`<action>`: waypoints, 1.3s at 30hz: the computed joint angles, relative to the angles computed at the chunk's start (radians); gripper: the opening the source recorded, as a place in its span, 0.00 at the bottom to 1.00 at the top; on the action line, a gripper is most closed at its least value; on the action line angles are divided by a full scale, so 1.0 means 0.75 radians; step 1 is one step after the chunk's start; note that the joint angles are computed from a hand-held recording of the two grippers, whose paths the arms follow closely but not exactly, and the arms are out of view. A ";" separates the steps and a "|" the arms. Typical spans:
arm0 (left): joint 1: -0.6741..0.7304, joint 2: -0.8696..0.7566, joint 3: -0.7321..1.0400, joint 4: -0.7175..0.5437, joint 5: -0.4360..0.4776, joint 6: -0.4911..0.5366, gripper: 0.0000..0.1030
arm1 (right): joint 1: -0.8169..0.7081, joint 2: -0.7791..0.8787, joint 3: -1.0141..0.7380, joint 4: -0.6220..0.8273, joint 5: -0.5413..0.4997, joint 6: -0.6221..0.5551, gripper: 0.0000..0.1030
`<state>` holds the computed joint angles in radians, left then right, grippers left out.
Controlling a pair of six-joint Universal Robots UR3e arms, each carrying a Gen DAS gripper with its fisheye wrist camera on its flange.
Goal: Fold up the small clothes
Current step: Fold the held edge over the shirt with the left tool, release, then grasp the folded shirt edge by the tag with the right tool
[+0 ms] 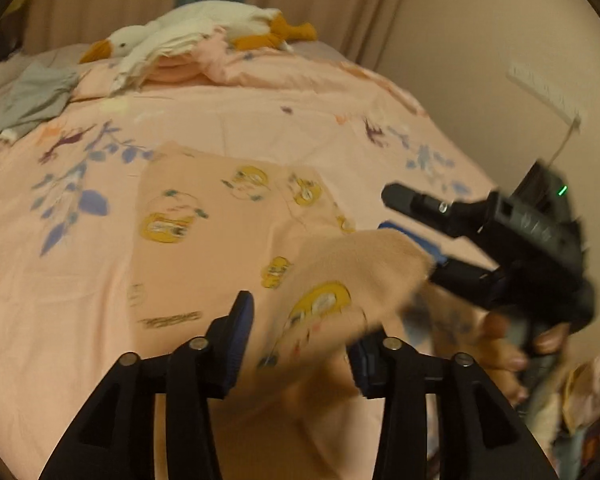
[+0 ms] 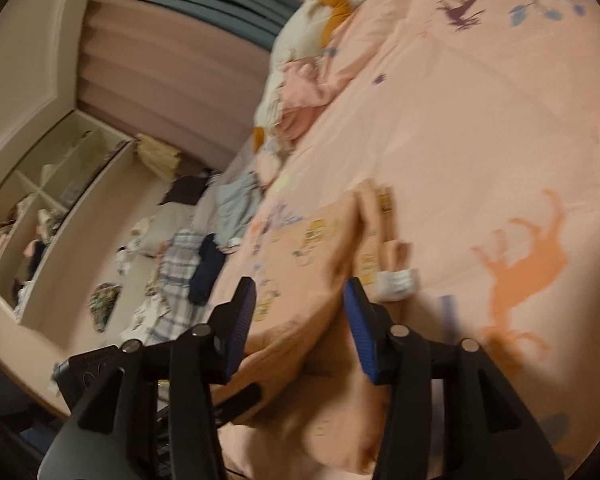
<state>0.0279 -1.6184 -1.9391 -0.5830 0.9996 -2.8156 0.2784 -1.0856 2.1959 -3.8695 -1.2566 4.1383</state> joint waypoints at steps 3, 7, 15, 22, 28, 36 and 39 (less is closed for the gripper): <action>0.070 0.154 -0.121 0.010 -0.007 0.053 0.62 | 0.004 0.020 -0.043 0.035 0.047 0.021 0.62; 0.192 0.295 -0.219 -0.139 -0.118 0.209 0.62 | 0.012 -0.022 -0.083 0.264 0.077 0.021 0.62; 0.258 0.149 -0.226 -0.029 -0.007 0.063 0.63 | 0.003 -0.015 -0.091 0.320 0.185 0.068 0.64; 0.348 0.019 -0.257 0.014 -0.122 0.055 0.63 | 0.003 0.226 -0.247 0.095 0.226 0.208 0.64; 0.445 0.079 -0.118 -0.594 -0.321 0.373 0.63 | 0.024 0.285 -0.346 0.036 0.160 0.269 0.61; 0.386 0.116 -0.170 -0.529 -0.248 0.364 0.63 | 0.098 0.220 -0.413 0.337 -0.018 0.141 0.15; 0.338 0.135 -0.230 -0.373 -0.190 0.305 0.63 | 0.087 0.233 -0.361 0.156 -0.026 0.175 0.14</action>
<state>0.2813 -1.5172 -2.1114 -0.8630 0.8570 -2.5869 0.3435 -0.9110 1.9254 -3.7522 -1.2760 4.2693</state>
